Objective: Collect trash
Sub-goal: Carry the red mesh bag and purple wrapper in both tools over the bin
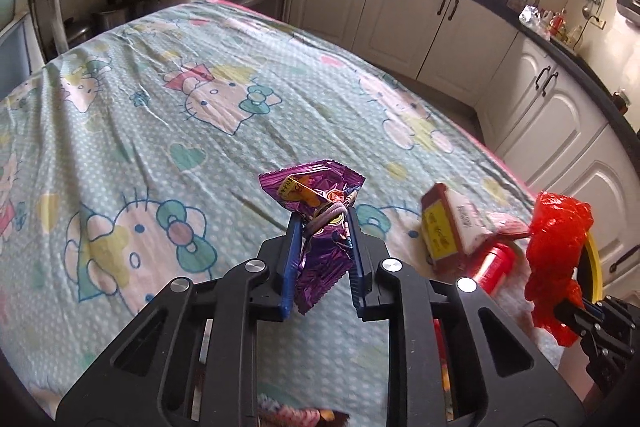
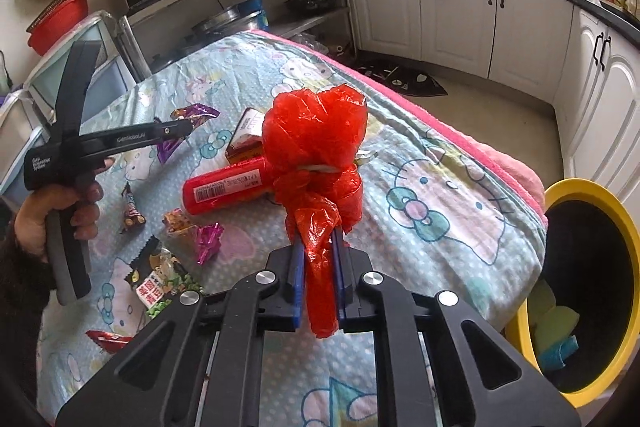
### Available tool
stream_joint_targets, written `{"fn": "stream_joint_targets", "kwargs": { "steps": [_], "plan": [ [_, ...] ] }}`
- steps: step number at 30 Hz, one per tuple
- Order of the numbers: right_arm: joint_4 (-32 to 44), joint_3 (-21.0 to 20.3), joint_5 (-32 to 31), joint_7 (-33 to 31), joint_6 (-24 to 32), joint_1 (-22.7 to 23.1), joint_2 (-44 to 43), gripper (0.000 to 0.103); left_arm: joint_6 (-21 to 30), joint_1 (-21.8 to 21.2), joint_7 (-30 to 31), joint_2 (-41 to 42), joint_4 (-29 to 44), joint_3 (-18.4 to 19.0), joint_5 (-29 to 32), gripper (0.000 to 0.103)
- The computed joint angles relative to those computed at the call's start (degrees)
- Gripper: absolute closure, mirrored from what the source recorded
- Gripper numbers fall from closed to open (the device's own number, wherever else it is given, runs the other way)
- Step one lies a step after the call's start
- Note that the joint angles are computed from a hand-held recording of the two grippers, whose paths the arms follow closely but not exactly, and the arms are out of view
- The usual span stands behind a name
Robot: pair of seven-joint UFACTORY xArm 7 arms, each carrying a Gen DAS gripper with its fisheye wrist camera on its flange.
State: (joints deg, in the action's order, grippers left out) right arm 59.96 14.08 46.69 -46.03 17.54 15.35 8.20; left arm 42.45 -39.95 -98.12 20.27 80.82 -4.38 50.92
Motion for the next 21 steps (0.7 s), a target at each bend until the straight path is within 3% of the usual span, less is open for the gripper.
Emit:
{"fn": "stream_joint_targets", "kwargs": {
  "steps": [10,21],
  "plan": [
    [-3.16,-1.90,8.94,-8.03,1.84,0.39,-5.39,0.092,5.22,-3.28,-1.56,-0.46,3.71,-1.18,4.03,0.088],
    [-5.59,-5.21,12.72,-11.48,2.64,1.92,-9.33,0.092,8.38,-6.05,-2.63,0.03,6.82,-1.77,6.61,0.088]
  ]
}}
